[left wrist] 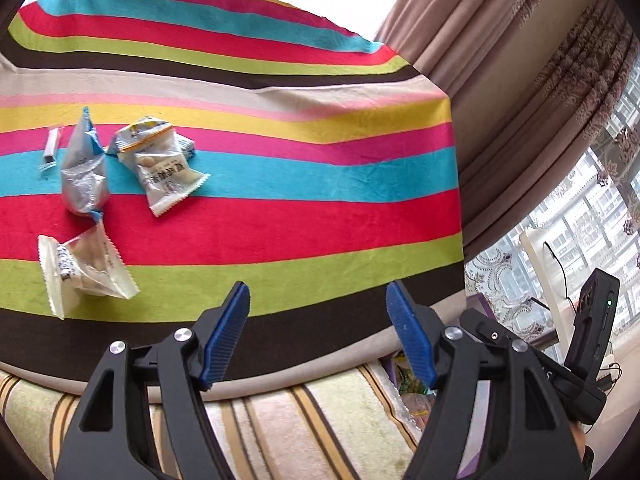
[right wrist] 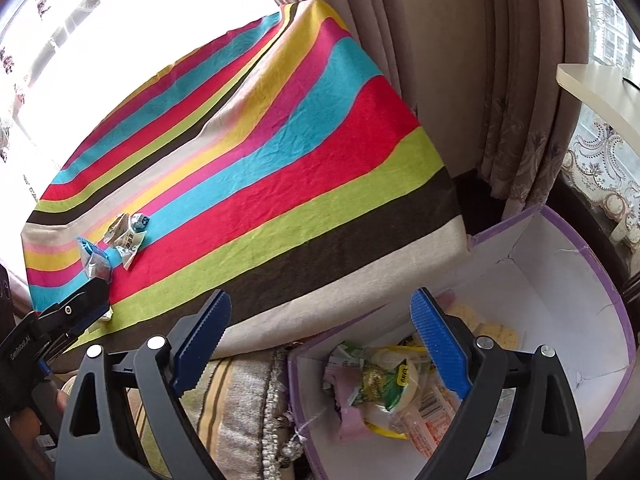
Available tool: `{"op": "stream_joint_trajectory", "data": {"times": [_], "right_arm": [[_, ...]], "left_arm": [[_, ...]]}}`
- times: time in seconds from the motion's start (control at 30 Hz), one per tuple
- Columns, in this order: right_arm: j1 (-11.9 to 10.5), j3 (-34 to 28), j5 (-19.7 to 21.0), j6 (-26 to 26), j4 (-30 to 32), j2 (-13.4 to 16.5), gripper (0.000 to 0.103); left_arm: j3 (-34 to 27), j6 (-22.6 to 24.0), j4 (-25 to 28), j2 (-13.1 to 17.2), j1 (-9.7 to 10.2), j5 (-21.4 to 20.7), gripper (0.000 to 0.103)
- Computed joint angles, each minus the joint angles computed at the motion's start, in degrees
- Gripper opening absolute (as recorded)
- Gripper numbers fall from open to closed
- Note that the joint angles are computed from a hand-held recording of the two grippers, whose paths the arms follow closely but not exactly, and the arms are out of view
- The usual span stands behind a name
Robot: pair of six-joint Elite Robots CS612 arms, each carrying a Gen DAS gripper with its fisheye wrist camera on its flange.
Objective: Organize snacks
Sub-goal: 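Move both tools back over the remaining snacks on the table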
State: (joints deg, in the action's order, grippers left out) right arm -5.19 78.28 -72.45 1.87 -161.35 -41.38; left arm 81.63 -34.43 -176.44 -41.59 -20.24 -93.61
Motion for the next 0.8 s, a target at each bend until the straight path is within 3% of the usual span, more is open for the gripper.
{"op": "stream_joint_trajectory", "data": {"times": [0.37, 0.8], "right_arm": [[4.15, -3.51, -0.72, -0.25, -0.99, 2.01, 0.089], [8.39, -8.08, -2.42, -4.77, -2.93, 4.87, 0.090]], "left_arm": [[4.79, -5.38, -5.45, -2.04, 2.52, 6.55, 0.065], [6.76, -9.90, -3.75, -2.82, 6.00, 11.53, 0.051]]}}
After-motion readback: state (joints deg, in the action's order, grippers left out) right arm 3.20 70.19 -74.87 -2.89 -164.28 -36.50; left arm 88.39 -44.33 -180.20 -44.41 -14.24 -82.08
